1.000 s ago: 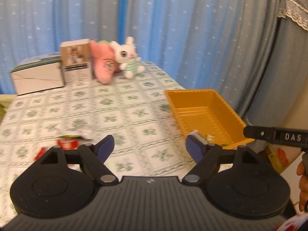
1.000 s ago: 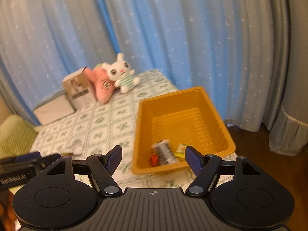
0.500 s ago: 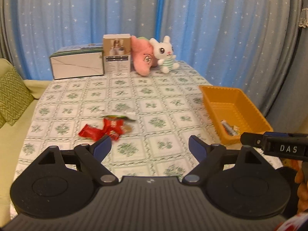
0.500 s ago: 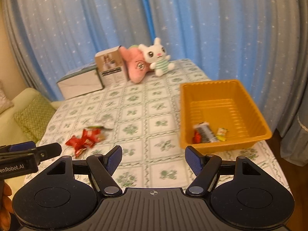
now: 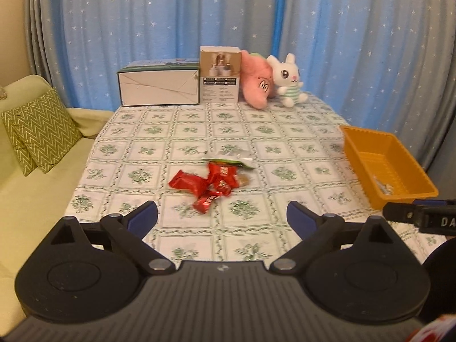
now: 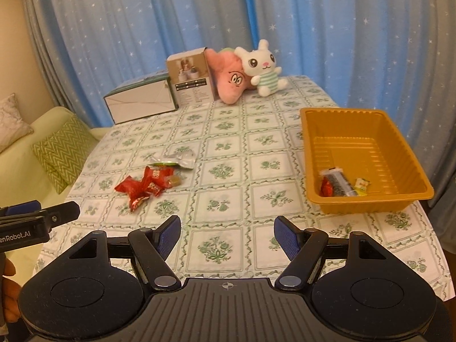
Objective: Organize snacks
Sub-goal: 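Move both grippers back toward the remaining red-wrapped candies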
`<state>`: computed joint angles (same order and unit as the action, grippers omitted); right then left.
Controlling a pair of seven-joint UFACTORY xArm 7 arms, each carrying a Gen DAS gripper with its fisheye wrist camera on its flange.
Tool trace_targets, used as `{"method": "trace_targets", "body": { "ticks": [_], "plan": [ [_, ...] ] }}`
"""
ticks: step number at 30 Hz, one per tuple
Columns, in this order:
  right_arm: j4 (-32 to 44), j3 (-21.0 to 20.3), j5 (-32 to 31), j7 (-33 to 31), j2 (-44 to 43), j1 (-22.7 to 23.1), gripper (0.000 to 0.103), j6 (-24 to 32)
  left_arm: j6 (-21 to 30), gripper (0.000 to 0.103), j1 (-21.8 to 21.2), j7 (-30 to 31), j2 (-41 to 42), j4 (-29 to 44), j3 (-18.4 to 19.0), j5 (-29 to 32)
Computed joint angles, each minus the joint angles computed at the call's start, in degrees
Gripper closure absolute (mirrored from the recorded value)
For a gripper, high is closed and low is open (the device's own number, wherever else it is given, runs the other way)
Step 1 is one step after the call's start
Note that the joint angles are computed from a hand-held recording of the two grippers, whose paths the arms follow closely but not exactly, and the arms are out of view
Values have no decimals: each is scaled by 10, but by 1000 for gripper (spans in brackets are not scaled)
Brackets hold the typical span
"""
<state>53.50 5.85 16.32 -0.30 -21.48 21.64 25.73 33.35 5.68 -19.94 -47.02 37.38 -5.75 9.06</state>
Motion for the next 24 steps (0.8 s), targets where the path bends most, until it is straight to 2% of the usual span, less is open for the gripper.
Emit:
{"method": "trace_targets", "body": {
  "ticks": [4,9,17,24],
  "plan": [
    [2,1,1,-3,9,3,31,-6,14,7,-16,8,10,2,32,-29],
    [8,3,4,-7,28,7,31,-12,8,7,-23,45,27,3,53,-42],
    [31,8,18,-26,70,17,31,-31,-16,7,-18,101,75,17,68,-53],
    [66,15,29,-45,128,15,31,-47,-64,9,-25,163,139,22,87,-65]
  ]
}}
